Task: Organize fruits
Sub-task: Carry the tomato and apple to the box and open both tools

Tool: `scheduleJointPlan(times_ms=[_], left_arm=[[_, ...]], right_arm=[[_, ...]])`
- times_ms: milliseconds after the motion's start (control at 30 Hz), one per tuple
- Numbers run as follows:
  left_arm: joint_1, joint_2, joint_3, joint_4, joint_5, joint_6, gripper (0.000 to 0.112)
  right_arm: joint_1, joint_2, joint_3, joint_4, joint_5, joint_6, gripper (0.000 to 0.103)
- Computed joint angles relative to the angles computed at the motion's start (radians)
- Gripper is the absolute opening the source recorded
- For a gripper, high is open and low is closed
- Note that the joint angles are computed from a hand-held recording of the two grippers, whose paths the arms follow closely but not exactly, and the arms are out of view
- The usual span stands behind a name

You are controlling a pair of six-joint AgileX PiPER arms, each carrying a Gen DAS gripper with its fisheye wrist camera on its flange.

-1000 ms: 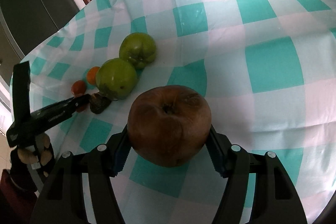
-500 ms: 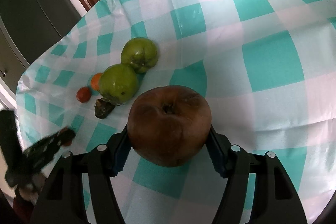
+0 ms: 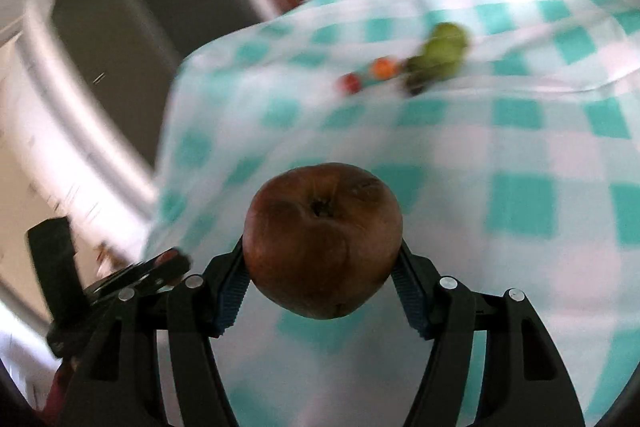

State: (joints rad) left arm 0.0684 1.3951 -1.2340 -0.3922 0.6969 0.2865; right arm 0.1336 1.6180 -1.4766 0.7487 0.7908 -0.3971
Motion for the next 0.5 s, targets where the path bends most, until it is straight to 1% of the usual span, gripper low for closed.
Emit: scheduleJointPlan(times_ms=[67,133,167,267,333,400,500], left_arm=[[0.092,-0.084,0.083,-0.073,0.013,0.086,0.032],[0.218,-0.179,0.168,-0.155,0.038,0.198,0.032],[0.303,-0.222,0.204,-0.209,0.064,0.269,0.032],[0.478,-0.274,0.255,-0.298,0.12,0.399,0.032],[0.573,-0.278,0.279,-0.345,0.15,0.477,0.032],[0.634,-0.263,0.294,-0.375,0.166,0.531,0.032],[0.691,-0.23,0.319,-0.387,0.161,0.579,0.032]], right_arm=[[0.094,-0.041,0.005,-0.051,0.001,0.025,0.064],[0.178,-0.052,-0.008,-0.079,0.002,0.033,0.064],[0.221,-0.051,-0.022,-0.101,0.007,0.042,0.064],[0.357,-0.032,-0.055,-0.216,-0.004,0.092,0.064],[0.421,-0.018,-0.058,-0.262,-0.006,0.109,0.064],[0.476,-0.001,-0.058,-0.32,-0.003,0.128,0.064],[0.571,0.047,-0.075,-0.414,0.01,0.165,0.064]])
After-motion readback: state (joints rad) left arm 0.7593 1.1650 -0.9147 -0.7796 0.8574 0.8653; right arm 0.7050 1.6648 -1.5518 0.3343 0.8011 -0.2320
